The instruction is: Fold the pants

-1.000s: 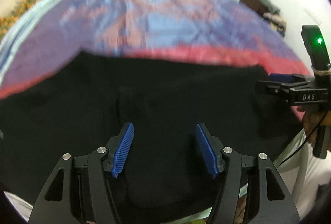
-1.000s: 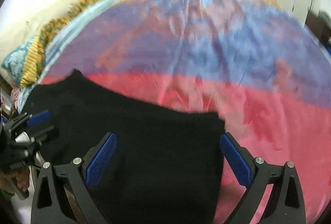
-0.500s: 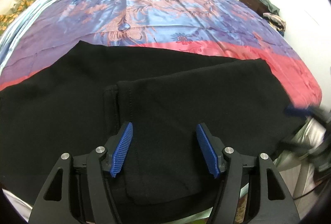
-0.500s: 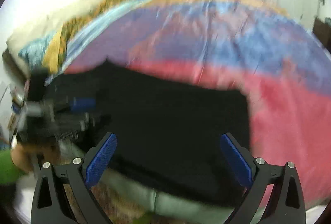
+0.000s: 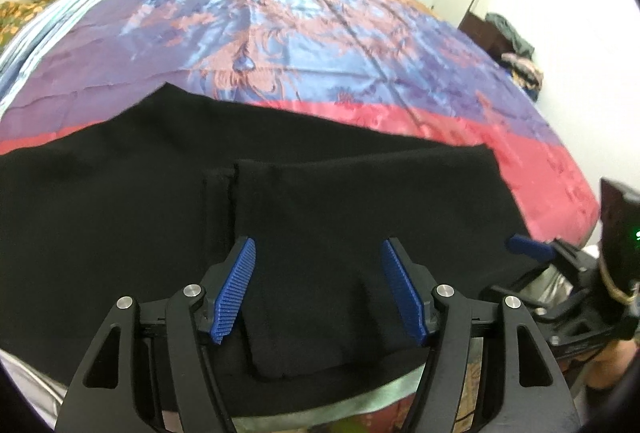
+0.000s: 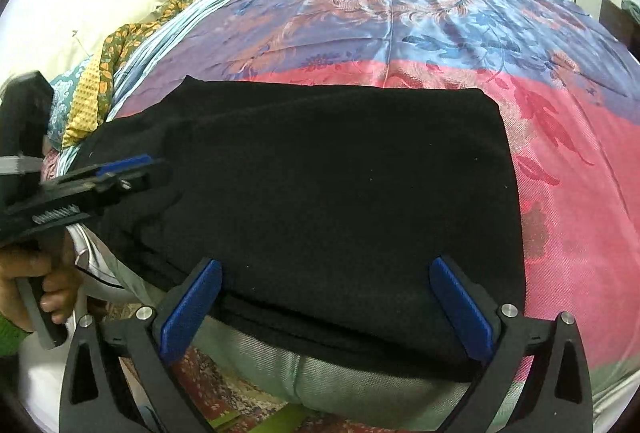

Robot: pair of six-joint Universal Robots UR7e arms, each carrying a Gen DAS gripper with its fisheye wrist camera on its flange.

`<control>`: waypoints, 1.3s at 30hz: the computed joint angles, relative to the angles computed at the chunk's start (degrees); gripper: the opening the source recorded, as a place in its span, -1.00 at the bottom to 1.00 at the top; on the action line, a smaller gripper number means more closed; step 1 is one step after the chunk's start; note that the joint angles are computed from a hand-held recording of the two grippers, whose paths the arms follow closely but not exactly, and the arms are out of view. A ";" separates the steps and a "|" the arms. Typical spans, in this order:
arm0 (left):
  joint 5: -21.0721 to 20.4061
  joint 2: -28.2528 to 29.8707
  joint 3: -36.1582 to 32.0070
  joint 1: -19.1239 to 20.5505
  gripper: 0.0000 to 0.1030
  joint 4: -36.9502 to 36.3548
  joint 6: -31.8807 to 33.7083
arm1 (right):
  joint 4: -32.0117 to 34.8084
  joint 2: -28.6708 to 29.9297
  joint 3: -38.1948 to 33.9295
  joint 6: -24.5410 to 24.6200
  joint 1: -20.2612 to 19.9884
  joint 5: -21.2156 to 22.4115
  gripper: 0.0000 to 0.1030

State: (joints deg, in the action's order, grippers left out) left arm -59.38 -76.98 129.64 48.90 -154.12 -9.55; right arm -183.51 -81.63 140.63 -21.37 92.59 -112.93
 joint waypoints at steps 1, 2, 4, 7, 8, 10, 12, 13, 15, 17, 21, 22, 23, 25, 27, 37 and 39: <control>-0.05 -0.66 0.31 -0.37 0.32 -0.27 -0.18 | -0.28 0.04 0.10 -0.05 0.04 -0.04 1.00; -0.06 -1.05 0.37 -0.54 0.32 -0.35 -0.26 | -0.53 0.06 0.24 -0.15 0.02 -0.03 1.00; -0.12 -2.04 0.78 -1.12 0.32 -0.77 -0.60 | -0.90 0.16 0.32 -0.33 0.01 -0.02 1.00; -0.03 -3.16 1.03 -1.63 0.32 -0.75 -1.09 | -1.47 0.29 0.49 -0.61 -0.01 -0.04 1.00; -0.09 -3.52 1.06 -1.69 0.32 -0.58 -1.27 | -1.68 0.42 0.50 -0.64 0.00 -0.05 1.00; -0.08 -4.16 1.08 -1.75 0.32 -0.21 -1.77 | -1.97 0.48 0.56 -0.88 -0.07 -0.02 1.00; -0.04 -4.96 1.02 -1.80 0.32 0.58 -2.65 | -2.12 0.52 0.59 -1.04 -0.06 -0.06 1.00; -0.06 -5.27 0.92 -1.68 0.32 0.91 -2.95 | -2.23 0.54 0.61 -1.11 -0.07 -0.06 1.00; 0.12 -6.13 0.65 -1.40 0.33 1.95 -3.77 | -2.47 0.63 0.66 -1.20 -0.07 -0.07 1.00; 0.28 -7.32 0.05 -0.78 0.33 3.51 -4.13 | -2.44 0.64 0.65 -1.19 -0.08 -0.07 1.00; 0.21 -10.66 -2.08 2.25 0.34 5.69 -5.51 | -2.54 0.66 0.70 -1.20 -0.10 0.02 1.00; 0.21 -11.55 -2.66 3.32 0.34 5.87 -5.87 | -2.67 0.69 0.75 -1.26 -0.13 0.07 1.00; 0.39 -12.45 -3.30 4.51 0.35 5.84 -6.21 | -2.75 0.70 0.77 -1.32 -0.15 0.11 1.00; 1.20 -14.46 -5.20 7.74 0.38 6.15 -7.45 | -2.85 0.71 0.78 -1.42 -0.20 0.22 1.00; 1.78 -15.81 -6.91 10.54 0.38 6.89 -8.63 | -2.87 0.69 0.78 -1.50 -0.28 0.36 1.00; 5.99 -13.53 -18.39 24.55 0.38 18.18 -9.61 | -2.56 1.03 0.39 -0.91 0.07 -0.20 1.00; 2.28 -12.10 -20.51 26.81 0.38 21.06 -9.99 | -2.51 1.16 0.29 -0.80 0.28 -0.55 1.00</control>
State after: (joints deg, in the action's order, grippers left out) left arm -57.09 -89.08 109.13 75.71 -133.07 -19.53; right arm -186.02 -80.47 140.92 -22.16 92.87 -113.48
